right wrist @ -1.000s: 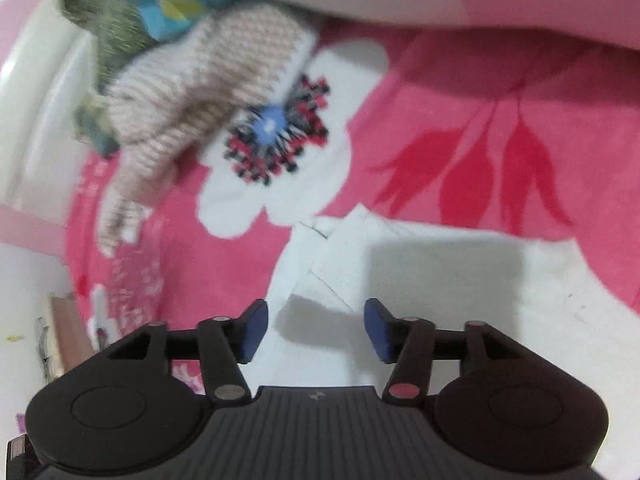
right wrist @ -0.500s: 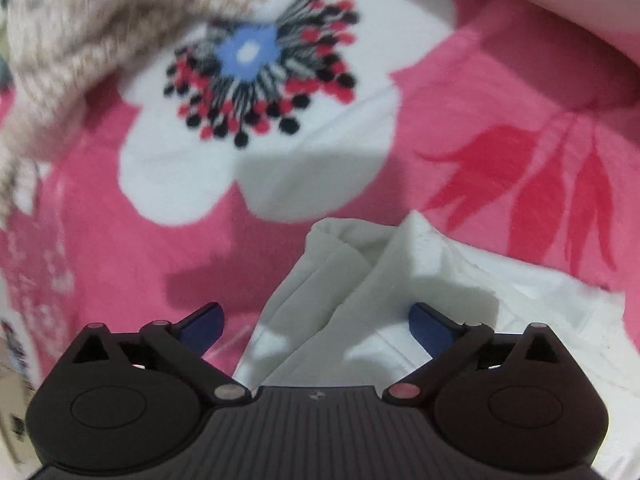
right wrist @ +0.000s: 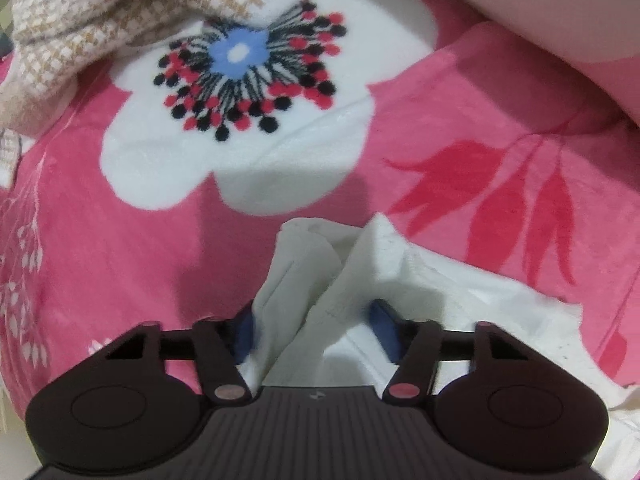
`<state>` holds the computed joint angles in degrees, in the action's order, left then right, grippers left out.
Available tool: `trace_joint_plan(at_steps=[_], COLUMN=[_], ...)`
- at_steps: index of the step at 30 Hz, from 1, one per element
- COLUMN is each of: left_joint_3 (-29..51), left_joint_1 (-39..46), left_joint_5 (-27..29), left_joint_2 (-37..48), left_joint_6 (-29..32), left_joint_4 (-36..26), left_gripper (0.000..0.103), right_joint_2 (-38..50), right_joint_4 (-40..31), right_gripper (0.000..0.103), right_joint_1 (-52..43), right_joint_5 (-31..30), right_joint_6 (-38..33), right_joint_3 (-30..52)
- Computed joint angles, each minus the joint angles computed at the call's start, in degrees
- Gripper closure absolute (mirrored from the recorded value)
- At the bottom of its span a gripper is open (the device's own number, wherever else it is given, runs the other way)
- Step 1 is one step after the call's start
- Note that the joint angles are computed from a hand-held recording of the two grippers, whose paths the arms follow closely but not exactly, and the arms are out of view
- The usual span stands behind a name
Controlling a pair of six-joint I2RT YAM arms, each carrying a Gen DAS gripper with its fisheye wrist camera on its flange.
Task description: Fold clothes
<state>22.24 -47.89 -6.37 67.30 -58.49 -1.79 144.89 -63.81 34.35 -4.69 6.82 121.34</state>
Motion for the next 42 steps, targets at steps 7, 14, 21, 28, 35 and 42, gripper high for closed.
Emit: trace_joint_plan(at_steps=[7,14,21,28,35,42], left_joint_3=[4.9,18.4,39.8,62.4,77.8,90.0], left_joint_1=[-4.2,-11.6,-16.6,-18.9,-19.0,-18.9], left_joint_5=[-1.7,-3.1,-0.3,5.4,8.9,10.8], left_joint_2=[2.9,14.6,32.9,52.2,64.7,73.8], left_joint_6=[-0.5,-0.8,1.9,3.0,5.1,5.7], left_joint_4=[1.4,2.5,1.5,-3.8,-11.0,-18.4], left_gripper=[0.095,0.095,0.095,0.095,0.095,0.087], right_joint_2=[-15.1,-28.2,-39.2,-39.1,-31.8,-27.6], right_joint_4=[12.1,13.3,10.6,9.1,9.4,11.0], right_gripper=[0.084,0.085,0.086,0.086,0.086,0.084], right_joint_1=[-7.3,-19.6,-38.1,-56.2,-64.5,-66.3], right_joint_5=[-8.2,-15.6,-21.9,-26.4,-27.0,-23.8], right_joint_6=[-1.1,-5.3,-17.5,-31.3,-39.8,-45.6], right_joint_3=[-20.5,-28.1,-37.7,-43.1,-42.5,-42.1])
